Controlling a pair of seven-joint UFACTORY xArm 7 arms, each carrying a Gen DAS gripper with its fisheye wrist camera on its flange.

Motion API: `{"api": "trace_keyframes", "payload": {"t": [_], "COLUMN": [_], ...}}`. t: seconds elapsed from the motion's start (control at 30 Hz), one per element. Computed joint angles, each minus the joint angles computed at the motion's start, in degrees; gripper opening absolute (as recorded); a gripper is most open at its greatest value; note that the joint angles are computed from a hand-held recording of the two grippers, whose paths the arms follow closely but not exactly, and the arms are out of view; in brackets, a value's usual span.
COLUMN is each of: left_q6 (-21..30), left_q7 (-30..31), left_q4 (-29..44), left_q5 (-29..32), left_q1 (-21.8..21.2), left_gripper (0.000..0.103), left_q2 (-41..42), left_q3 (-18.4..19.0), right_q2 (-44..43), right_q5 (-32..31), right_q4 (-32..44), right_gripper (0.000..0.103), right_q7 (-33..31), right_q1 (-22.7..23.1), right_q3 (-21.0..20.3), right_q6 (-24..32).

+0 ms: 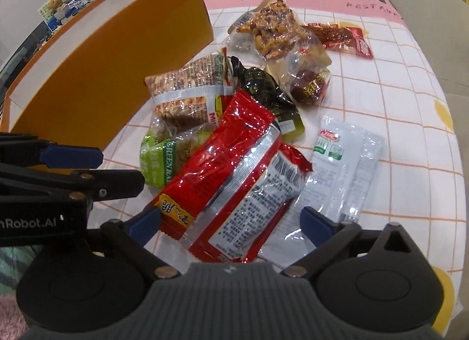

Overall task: Organize snacks
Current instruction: 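Grasp the green pea packet with the left tool while the right grasps the red strip bag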

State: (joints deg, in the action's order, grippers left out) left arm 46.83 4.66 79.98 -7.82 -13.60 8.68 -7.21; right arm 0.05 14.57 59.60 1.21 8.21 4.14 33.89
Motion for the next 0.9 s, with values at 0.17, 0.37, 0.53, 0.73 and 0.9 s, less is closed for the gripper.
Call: {"api": "trace_keyframes", "payload": {"t": [0.17,0.37,0.53,0.73,0.9], "left_q6": [0.4,-1.7,-3.9,-5.9,-7.2], "left_q7": [-0.3,1.4,3.2,4.3,4.3], "left_q4": [1.0,1.3,0.8,-0.2,-0.8], "left_q5": [-0.1,-0.2,-1.7,-4.9,-7.3], "left_q1": [-0.2,-0.5,-0.3,0.4,0.9], "left_gripper": [0.068,0.071,0.071,0.071,0.071], "left_q2": [1.4,3.1,4.4,4.8,5.1], "left_q3": [-0.1,-0.5,-0.9,-1.2,-1.4], "right_q2": [0.6,-0.7,-0.9,-0.6,-0.4], "right_q5": [-2.9,-7.4,-8.3,-11.3,-12.8], "right_q4": [0.0,-1.4,-2.0,-2.6,-3.1], "right_gripper": [0.094,0.078,0.077,0.086,0.087], "right_q7": [-0.4,-0.3,-1.9,-1.3,-0.2], "right_q1": [0.1,-0.6,-0.9,-0.6,-0.2], "right_q3": [0.1,-0.5,-0.6,-0.3,0.0], "right_q6": [-1.6,-2.3,-3.1,-4.6,-6.6]}}
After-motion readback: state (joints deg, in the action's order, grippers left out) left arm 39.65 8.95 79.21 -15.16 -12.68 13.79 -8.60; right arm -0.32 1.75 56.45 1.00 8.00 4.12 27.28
